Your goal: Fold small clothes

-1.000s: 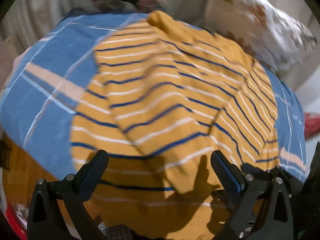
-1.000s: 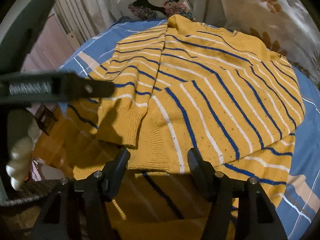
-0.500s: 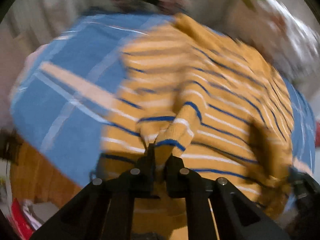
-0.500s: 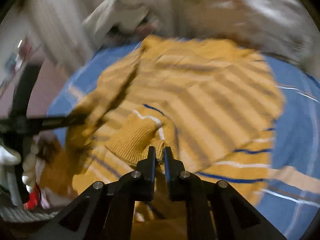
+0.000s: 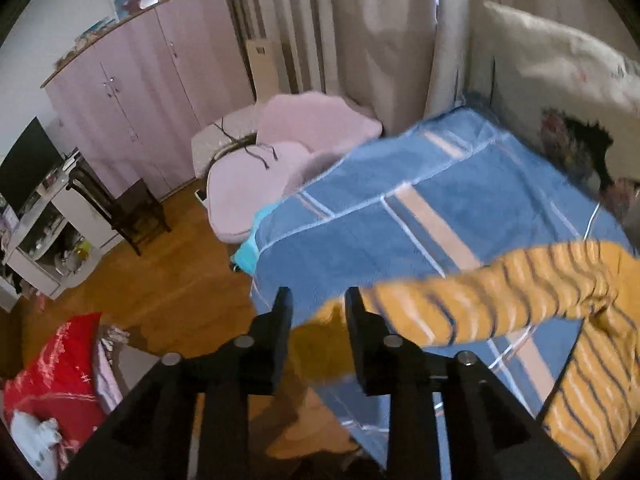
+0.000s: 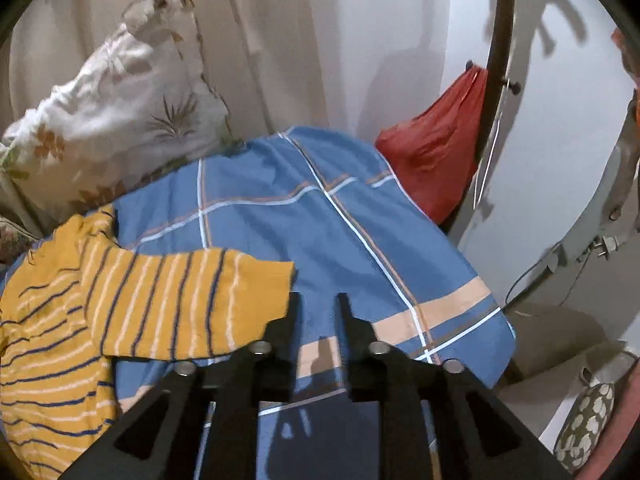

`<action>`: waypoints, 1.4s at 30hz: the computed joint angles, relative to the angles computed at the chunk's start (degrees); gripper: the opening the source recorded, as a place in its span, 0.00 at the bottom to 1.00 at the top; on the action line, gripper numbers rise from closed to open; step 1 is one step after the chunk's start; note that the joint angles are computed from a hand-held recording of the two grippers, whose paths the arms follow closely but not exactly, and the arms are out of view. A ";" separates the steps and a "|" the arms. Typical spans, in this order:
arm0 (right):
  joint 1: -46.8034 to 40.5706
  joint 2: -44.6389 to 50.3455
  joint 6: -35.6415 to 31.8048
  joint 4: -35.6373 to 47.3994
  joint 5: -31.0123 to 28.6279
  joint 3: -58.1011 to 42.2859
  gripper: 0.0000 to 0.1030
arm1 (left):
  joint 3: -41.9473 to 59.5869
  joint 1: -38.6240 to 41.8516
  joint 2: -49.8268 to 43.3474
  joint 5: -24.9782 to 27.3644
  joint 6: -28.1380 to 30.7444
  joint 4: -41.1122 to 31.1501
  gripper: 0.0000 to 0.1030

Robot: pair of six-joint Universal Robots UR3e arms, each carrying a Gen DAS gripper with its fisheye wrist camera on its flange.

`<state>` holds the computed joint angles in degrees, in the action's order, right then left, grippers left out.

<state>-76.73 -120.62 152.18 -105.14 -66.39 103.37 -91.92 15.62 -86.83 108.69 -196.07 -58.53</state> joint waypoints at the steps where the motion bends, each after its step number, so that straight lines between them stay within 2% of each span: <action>1: 0.39 -0.34 -0.46 1.70 1.46 -0.67 0.25 | -0.44 -0.13 0.25 -1.39 -0.06 1.17 0.27; 5: 9.87 -0.55 -0.11 4.76 4.60 -2.59 0.25 | -1.46 -7.51 0.26 -2.47 2.46 7.07 0.28; 8: 22.75 2.86 2.60 4.90 4.06 -4.94 0.25 | -0.12 -15.27 -1.51 -3.58 2.40 9.57 0.46; 9: 28.08 4.78 4.61 3.83 3.08 -5.66 0.25 | 0.03 -17.60 -2.21 -3.79 2.29 10.40 0.49; 11: 37.35 9.26 8.14 2.14 1.18 -7.34 0.30 | 3.27 -23.38 -5.87 -3.98 2.22 10.37 0.50; 12: 42.37 12.22 10.00 2.38 0.17 -8.86 0.35 | 4.95 -25.72 -7.72 -4.22 2.51 10.10 0.50; 17: 54.77 20.17 18.90 -1.64 -3.13 -11.62 0.36 | 13.83 -33.07 -15.91 -7.98 2.47 5.19 0.50; 24: 59.30 19.81 22.02 -7.29 -8.96 -7.83 0.42 | 15.92 -36.12 -17.78 -10.36 1.92 2.31 0.50; 42: 58.33 21.46 22.63 -6.43 -9.81 -8.23 0.44 | 21.30 -38.16 -22.70 -12.21 2.34 -1.76 0.50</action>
